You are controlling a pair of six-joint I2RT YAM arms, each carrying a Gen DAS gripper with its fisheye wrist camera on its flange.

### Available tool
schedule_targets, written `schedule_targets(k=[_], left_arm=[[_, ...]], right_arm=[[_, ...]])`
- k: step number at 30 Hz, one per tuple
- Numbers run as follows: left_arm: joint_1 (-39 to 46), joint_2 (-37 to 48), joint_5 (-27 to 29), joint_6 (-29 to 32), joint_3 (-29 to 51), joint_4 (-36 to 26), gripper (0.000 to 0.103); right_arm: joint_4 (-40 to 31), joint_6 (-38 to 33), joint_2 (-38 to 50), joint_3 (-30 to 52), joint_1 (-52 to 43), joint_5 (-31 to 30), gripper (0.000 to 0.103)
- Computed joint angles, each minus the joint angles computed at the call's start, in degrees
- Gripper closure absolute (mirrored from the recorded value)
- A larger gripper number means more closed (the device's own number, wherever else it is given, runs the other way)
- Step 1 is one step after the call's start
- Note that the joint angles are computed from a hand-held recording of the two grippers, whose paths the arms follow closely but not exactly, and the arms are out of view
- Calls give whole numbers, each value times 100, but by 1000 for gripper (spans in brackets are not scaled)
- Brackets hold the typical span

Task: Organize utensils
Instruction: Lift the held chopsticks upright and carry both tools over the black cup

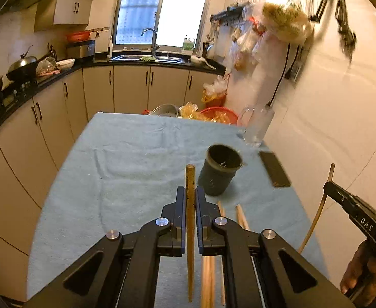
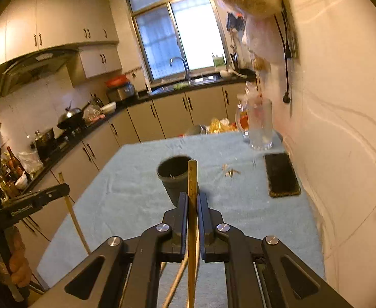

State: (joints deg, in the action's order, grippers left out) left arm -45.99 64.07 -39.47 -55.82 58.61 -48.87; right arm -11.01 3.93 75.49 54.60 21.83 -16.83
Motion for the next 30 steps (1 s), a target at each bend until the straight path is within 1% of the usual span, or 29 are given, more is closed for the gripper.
schedule_targets(k=[2, 4, 6, 7, 10, 12, 15, 16, 17, 20, 22, 23, 25, 26, 27, 30], left_arm=[[141, -1, -8, 165, -6, 157, 96], [236, 74, -50, 362, 146, 242, 96], [378, 130, -38, 536, 294, 365, 96], [513, 161, 0, 700, 354, 526, 96], [765, 263, 17, 972, 601, 725, 96], [980, 322, 58, 1185, 785, 969, 96], [1333, 479, 84, 1517, 1028, 1466, 96], [1414, 517, 25, 1634, 1052, 1654, 96], [1565, 589, 13, 1841, 1057, 2005, 96], [1907, 828, 112, 2122, 1064, 2670, 96], [2109, 1079, 311, 2205, 1123, 2911, 96], [2217, 1207, 443, 2151, 1166, 2975, 96], [2381, 1373, 676, 2096, 1122, 3290, 96], [2406, 1420, 675, 2124, 1119, 3396, 96], [2391, 1536, 539, 2178, 1107, 3564, 96], [2421, 1844, 687, 2118, 1097, 3801, 96]], right_arm=[[9, 40, -208, -4, -6, -7, 95], [11, 101, -198, 118, -23, -67, 95], [189, 222, -88, 242, -70, -135, 95], [237, 270, -34, 314, -55, -113, 95], [599, 506, 207, 527, -25, -100, 95], [897, 707, 418, 708, -19, -126, 95], [1563, 1080, 833, 1029, 60, 20, 95], [1653, 1164, 970, 1183, 93, 91, 95], [1836, 1285, 1191, 1376, 132, 201, 95], [2067, 1422, 1651, 1851, 264, 478, 95], [2230, 1494, 1944, 2076, 356, 644, 95], [2283, 1545, 2105, 2199, 400, 702, 95], [2455, 1569, 2341, 2312, 488, 927, 95], [2531, 1621, 2451, 2354, 513, 994, 95], [2566, 1674, 2562, 2403, 508, 1009, 95], [2645, 1886, 2836, 2488, 516, 1099, 95]])
